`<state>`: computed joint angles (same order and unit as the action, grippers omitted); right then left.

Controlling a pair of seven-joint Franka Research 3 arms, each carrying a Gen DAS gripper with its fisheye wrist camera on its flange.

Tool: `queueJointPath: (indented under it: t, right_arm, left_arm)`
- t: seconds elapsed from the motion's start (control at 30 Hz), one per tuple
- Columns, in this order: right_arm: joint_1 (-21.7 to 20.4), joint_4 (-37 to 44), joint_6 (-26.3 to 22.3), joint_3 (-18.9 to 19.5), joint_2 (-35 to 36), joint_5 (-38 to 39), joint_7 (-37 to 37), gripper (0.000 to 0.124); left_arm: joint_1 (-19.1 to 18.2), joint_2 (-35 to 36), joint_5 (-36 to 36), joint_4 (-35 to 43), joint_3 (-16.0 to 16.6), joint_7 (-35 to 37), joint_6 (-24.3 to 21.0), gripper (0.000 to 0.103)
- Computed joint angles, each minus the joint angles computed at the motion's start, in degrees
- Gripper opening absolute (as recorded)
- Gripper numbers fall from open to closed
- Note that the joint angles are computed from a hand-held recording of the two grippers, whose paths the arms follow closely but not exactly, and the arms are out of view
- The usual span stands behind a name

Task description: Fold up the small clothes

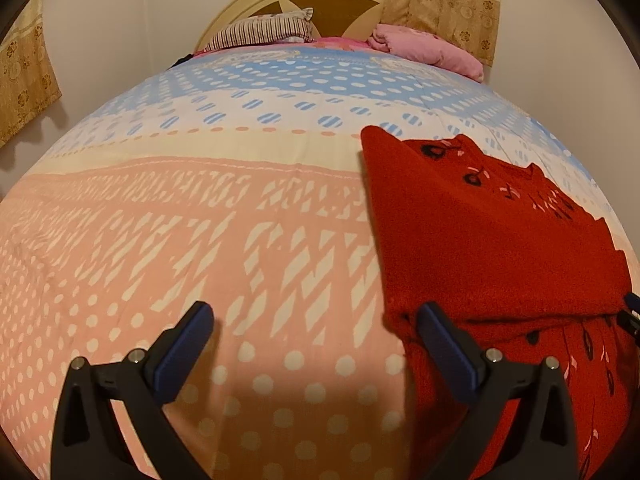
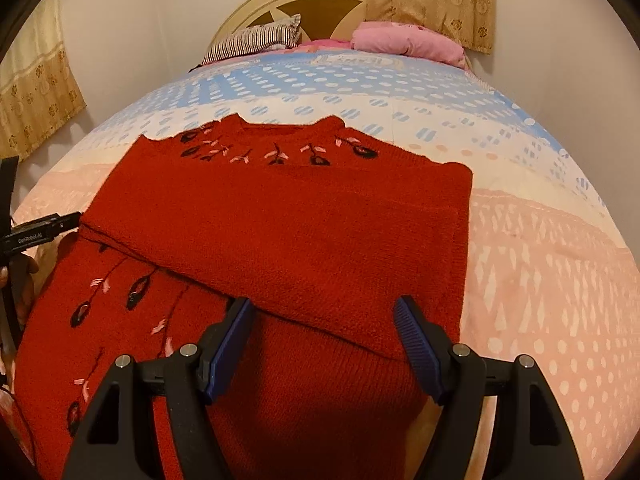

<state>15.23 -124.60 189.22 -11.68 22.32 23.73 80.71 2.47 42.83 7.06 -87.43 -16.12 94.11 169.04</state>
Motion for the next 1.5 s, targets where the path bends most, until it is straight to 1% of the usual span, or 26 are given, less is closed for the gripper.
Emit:
queueJointPath:
  t: [0.07, 0.1, 0.13, 0.17, 0.23, 0.27, 0.33, 0.37, 0.4, 0.47, 0.53, 0.6, 0.77, 0.83, 0.93, 0.97, 1.03, 1.1, 1.2, 1.27, 1.5]
  right_arm:
    - [-2.65, -0.95, 1.38, 2.97, -0.78, -0.18, 0.03, 0.074]
    - [-5.65, -1.52, 2.07, 6.08, -1.28, -0.64, 0.18, 0.074]
    - [-6.96, -1.84, 2.47, 7.39, -1.52, -0.84, 0.27, 0.074]
    - [-7.86, -2.27, 3.26, 8.34, -1.77, -0.98, 0.38, 0.074]
    - [-9.67, -2.87, 3.94, 10.14, -2.33, -1.31, 0.88, 0.074]
    - [-9.59, -3.15, 3.99, 10.10, -2.62, -1.13, 1.05, 0.074]
    - [-7.19, -3.61, 4.01, 8.00, -3.12, -0.02, 0.74, 0.074]
    - [-5.21, -4.17, 4.20, 6.36, -3.58, 0.85, 0.25, 0.074]
    - [-4.57, -4.59, 4.26, 5.96, -3.96, 1.16, -0.14, 0.074]
    - [-4.80, -5.36, 4.51, 6.50, -4.59, 1.10, -0.65, 0.074]
    - [-3.99, -6.40, 4.69, 6.20, -5.38, 1.62, -1.35, 0.074]
    - [-4.32, -7.38, 4.72, 6.92, -6.12, 1.75, -1.52, 0.074]
    - [-4.97, -10.15, 5.73, 8.62, -7.86, 2.07, -1.24, 0.075]
    - [-4.47, -10.88, 6.05, 8.50, -8.25, 2.57, -1.37, 0.075]
    - [-4.33, -12.17, 6.52, 8.93, -8.91, 2.96, -1.27, 0.075]
    - [-4.53, -12.77, 6.86, 9.32, -9.18, 2.89, -1.07, 0.075]
    - [-5.37, -13.71, 7.24, 10.31, -9.63, 2.34, -0.35, 0.075]
    - [-5.55, -14.63, 7.64, 10.76, -10.03, 2.11, 0.18, 0.075]
    - [-5.55, -16.07, 7.87, 11.15, -10.70, 1.96, 0.80, 0.075]
    - [-4.91, -16.98, 7.74, 10.94, -11.21, 2.56, 0.89, 0.076]
    - [-5.15, -20.24, 8.90, 12.07, -13.23, 1.57, 2.65, 0.076]
  left_arm:
    - [0.52, -0.71, -0.02, -1.28, -0.55, 0.42, 0.71, 0.103]
    - [0.56, -1.26, 0.05, -2.12, -0.50, 0.39, 1.12, 0.103]
    - [0.71, -1.92, 0.07, -3.15, -0.58, 0.33, 1.69, 0.103]
    - [1.21, -2.43, -0.02, -4.12, -1.10, 0.55, 2.48, 0.103]
    - [3.35, -3.50, -0.43, -6.47, -3.64, 2.19, 3.61, 0.103]
    - [3.99, -3.95, -0.58, -7.36, -4.38, 2.70, 3.91, 0.103]
    - [6.01, -5.25, -0.87, -10.23, -6.72, 4.46, 5.27, 0.103]
    - [6.52, -5.61, -0.88, -10.98, -7.32, 5.04, 5.57, 0.103]
    - [6.94, -6.32, -0.80, -12.26, -7.79, 5.54, 6.20, 0.103]
    - [8.40, -7.36, -0.87, -14.33, -9.41, 6.61, 7.17, 0.103]
    - [9.98, -8.24, -1.17, -15.98, -11.10, 7.34, 7.87, 0.103]
    - [11.93, -8.91, -1.47, -17.50, -13.12, 8.16, 8.72, 0.103]
    - [18.27, -10.95, -1.81, -22.10, -19.44, 10.14, 10.19, 0.103]
    - [20.53, -11.40, -1.79, -23.59, -21.66, 10.69, 10.62, 0.103]
    - [23.52, -12.40, -1.21, -26.07, -24.40, 11.39, 11.21, 0.103]
    - [24.07, -12.68, -1.02, -26.65, -24.86, 11.33, 11.32, 0.103]
    - [26.54, -13.02, -0.64, -28.16, -27.11, 11.81, 11.39, 0.103]
    - [27.99, -13.72, -0.28, -29.61, -28.23, 11.74, 11.73, 0.103]
    - [31.15, -14.47, 0.73, -32.04, -30.82, 11.51, 12.85, 0.103]
    - [32.58, -14.92, 1.78, -33.14, -31.86, 10.88, 13.16, 0.103]
    - [40.72, -15.71, 6.28, -37.40, -38.36, 8.66, 14.16, 0.103]
